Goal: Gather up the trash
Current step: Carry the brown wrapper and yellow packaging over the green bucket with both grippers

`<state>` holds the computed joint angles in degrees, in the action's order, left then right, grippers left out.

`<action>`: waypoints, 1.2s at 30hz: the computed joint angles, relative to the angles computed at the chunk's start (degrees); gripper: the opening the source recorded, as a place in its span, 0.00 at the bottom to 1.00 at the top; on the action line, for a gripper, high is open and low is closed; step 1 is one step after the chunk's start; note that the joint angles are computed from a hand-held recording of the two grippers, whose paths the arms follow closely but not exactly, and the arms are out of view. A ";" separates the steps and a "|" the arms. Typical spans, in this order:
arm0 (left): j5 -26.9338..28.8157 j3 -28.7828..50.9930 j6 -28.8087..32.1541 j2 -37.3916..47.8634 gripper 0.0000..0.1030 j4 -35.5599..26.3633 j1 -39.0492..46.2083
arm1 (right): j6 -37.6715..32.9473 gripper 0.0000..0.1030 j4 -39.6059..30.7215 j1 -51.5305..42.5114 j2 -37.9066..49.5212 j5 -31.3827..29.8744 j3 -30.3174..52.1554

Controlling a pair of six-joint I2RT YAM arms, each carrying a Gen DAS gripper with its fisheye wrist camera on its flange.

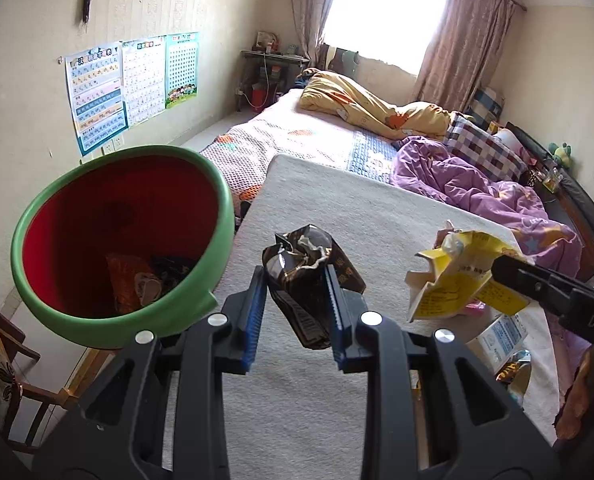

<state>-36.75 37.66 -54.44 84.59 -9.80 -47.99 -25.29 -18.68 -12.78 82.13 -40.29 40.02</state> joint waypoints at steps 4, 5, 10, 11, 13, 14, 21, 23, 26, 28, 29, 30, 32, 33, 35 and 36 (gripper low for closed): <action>-0.34 -1.92 -0.61 -1.72 0.27 0.04 -0.26 | 1.20 0.32 0.23 1.48 -1.11 0.55 -0.76; -0.30 -2.23 -0.49 -2.10 0.27 0.08 -0.10 | 1.48 0.32 0.44 1.88 -1.33 0.74 -0.97; -0.69 -3.14 -0.19 -3.69 0.27 -0.75 -0.05 | 3.30 0.32 1.79 3.89 -2.24 1.85 -1.97; -1.00 -3.20 -0.12 -3.86 0.27 -1.15 -0.12 | 3.60 0.32 1.98 4.26 -2.40 2.04 -2.14; -1.35 -3.52 0.13 -4.22 0.27 -1.51 -0.19 | 4.16 0.32 2.61 5.10 -2.21 2.46 -2.31; -1.31 -3.69 0.21 -4.37 0.27 -1.48 -0.15 | 4.52 0.32 2.84 5.62 -2.26 2.75 -2.47; -1.26 -6.92 0.55 -8.74 0.27 -2.28 0.87 | 7.17 0.32 4.93 9.00 -2.87 4.53 -3.54; -1.21 -8.20 1.15 -10.13 0.27 -2.35 1.27 | 8.14 0.32 5.64 10.39 -3.10 5.44 -3.94; -1.31 -9.13 2.03 -11.61 0.27 -2.92 1.63 | 9.06 0.32 6.93 11.77 -2.83 6.27 -4.50; -1.10 -9.60 2.03 -12.36 0.27 -3.09 1.90 | 9.93 0.32 7.71 12.90 -2.97 6.92 -4.89; -0.97 -10.08 2.20 -13.10 0.27 -3.21 2.11 | 10.50 0.32 8.07 13.58 -3.29 7.38 -5.19; -0.81 -10.57 2.50 -13.93 0.27 -3.29 2.41 | 10.96 0.32 8.42 14.11 -3.35 7.71 -5.36; -0.54 -11.32 3.11 -15.41 0.27 -3.51 2.93 | 11.94 0.32 8.94 15.21 -3.98 8.47 -5.96; -0.20 -11.83 3.75 -16.36 0.27 -3.47 3.52 | 12.52 0.32 9.33 15.86 -4.11 8.90 -6.20; 0.21 -12.57 4.55 -17.92 0.27 -3.67 4.24 | 13.32 0.32 9.77 16.72 -4.37 9.45 -6.40; 0.49 -12.73 5.01 -18.43 0.27 -3.76 4.65 | 13.73 0.32 10.31 17.17 -4.15 9.73 -6.43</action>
<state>-36.26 24.93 -49.44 66.15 -13.57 -43.34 -11.57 -8.37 4.39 77.98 -30.56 33.59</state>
